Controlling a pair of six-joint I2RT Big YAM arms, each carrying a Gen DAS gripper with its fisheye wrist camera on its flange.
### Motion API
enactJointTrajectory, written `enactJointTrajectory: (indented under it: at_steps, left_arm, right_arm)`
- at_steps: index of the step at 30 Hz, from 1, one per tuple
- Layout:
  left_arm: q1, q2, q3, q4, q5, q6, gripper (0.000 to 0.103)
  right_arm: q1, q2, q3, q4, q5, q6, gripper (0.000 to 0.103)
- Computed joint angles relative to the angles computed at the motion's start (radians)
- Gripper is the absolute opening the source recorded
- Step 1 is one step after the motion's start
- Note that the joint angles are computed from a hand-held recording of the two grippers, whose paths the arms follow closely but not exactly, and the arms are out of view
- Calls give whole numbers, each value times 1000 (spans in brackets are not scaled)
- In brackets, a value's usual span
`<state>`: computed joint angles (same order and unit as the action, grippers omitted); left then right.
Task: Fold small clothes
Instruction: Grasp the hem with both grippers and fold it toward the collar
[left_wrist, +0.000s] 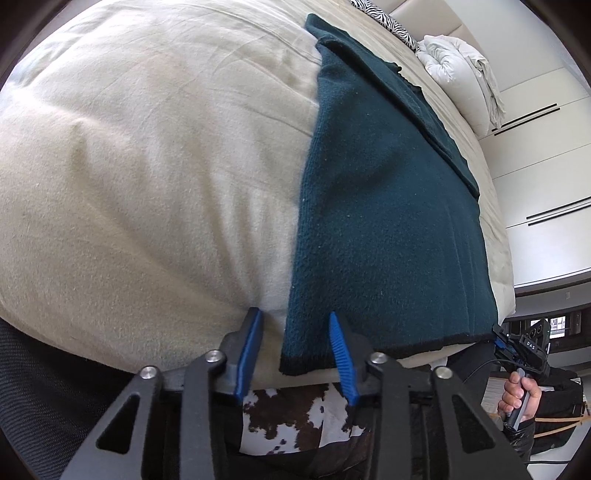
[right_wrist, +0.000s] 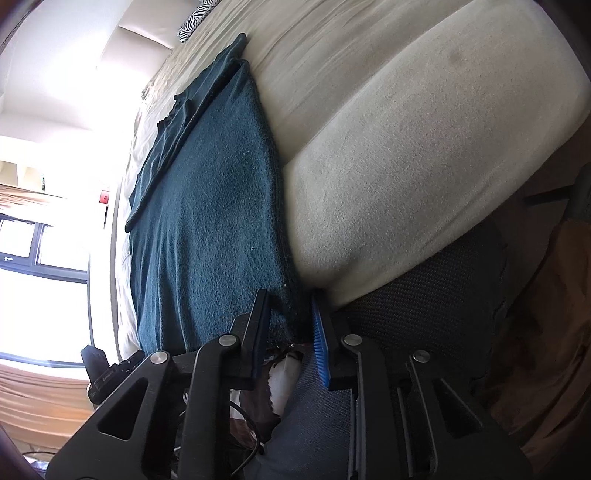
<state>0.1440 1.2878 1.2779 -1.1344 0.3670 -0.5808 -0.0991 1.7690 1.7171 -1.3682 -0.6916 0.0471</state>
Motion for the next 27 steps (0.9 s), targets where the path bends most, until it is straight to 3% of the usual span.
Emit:
enactJointTrajectory:
  at_steps: [3,7,12,17,27]
  left_arm:
    - [5,0,-2,-7,28,18,9]
    - [5,-9,-7,9,31,6,8]
    - [29,-46,-36,64,73,-33,7]
    - [73,-92,-71,187,153,-104,7]
    - [115,-98,-54,355,252,-221,6]
  right_arm:
    - [-4,-3,-9,5,-9,-4,16]
    - [-1,-12,-16,15,-9,-5,8]
    - [-1,-26,-17,31,-12,2,7]
    - [-7,-34,-1,51,-51,18,7]
    - [-10,-25,80,107,-162,84,6]
